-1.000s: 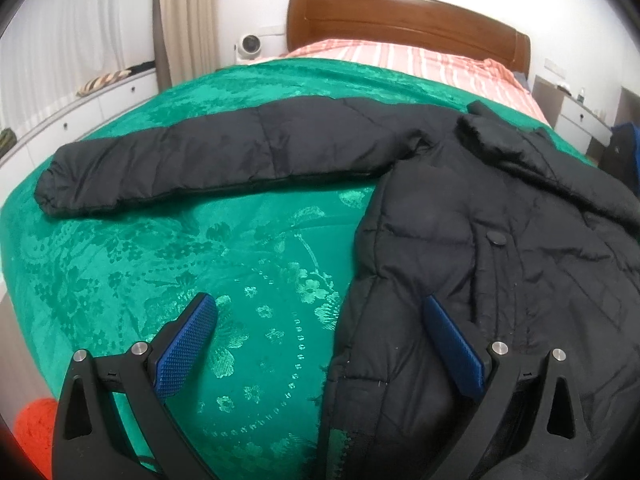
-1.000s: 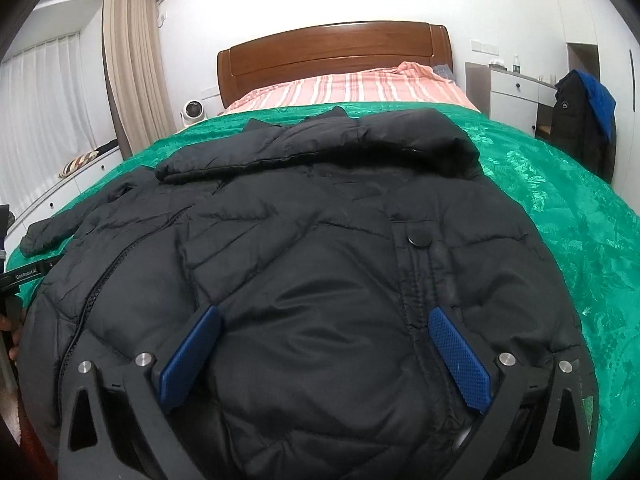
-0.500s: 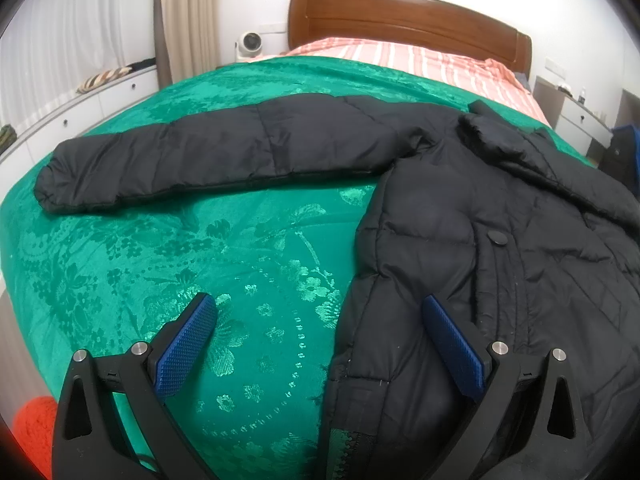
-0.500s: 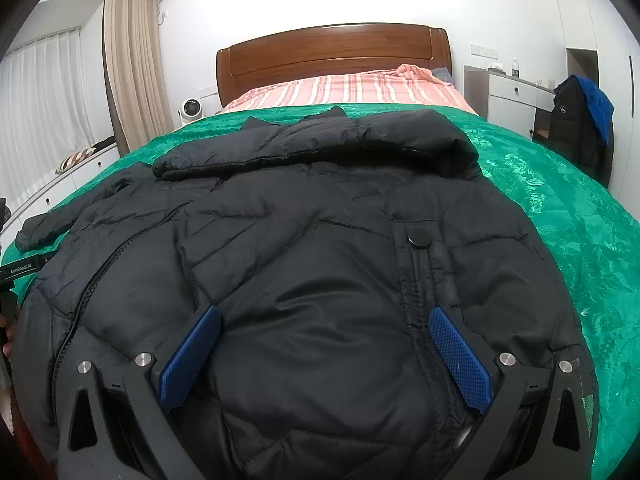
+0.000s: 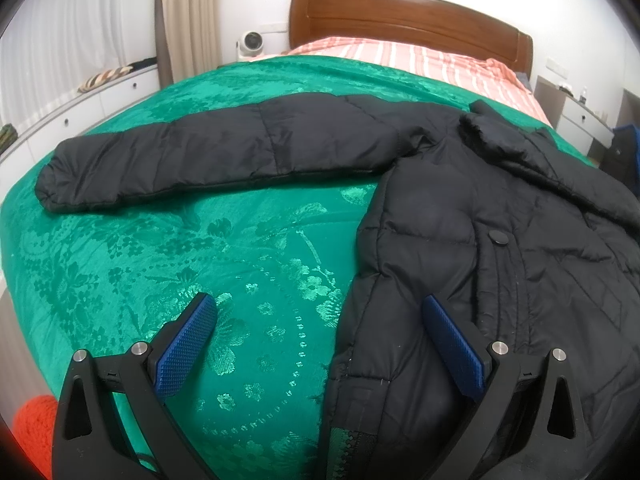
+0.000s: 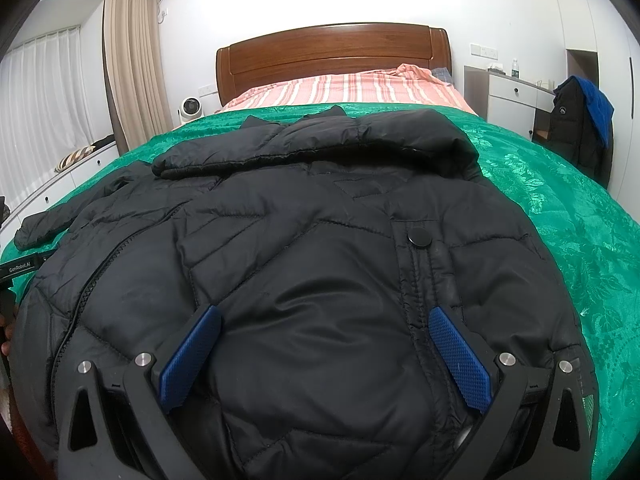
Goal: Fold large clothes
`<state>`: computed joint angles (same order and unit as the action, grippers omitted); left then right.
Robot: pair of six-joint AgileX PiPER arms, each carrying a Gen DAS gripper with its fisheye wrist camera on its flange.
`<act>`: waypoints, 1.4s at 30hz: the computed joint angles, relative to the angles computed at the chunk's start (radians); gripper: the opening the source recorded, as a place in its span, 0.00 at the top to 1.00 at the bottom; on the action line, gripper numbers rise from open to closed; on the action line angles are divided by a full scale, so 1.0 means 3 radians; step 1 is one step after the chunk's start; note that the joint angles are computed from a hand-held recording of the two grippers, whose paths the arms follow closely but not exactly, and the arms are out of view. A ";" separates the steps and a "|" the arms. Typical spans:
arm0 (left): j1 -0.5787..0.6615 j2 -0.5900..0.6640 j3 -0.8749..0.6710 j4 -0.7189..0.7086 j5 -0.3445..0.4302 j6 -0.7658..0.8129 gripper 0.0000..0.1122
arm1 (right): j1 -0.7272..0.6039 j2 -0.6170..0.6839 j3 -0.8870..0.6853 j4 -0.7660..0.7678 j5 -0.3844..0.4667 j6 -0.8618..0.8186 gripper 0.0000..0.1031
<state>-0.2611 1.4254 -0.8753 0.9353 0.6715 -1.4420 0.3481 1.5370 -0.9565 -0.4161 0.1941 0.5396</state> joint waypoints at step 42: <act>0.0642 -0.0584 0.0112 -0.0984 -0.0507 0.0581 0.09 | -0.0011 -0.0019 0.0033 -0.0060 -0.0010 0.0035 0.00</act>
<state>-0.0686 1.2501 -0.8417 0.6400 0.5194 -1.2678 0.3447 1.5313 -0.9467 -0.4343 0.1910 0.5501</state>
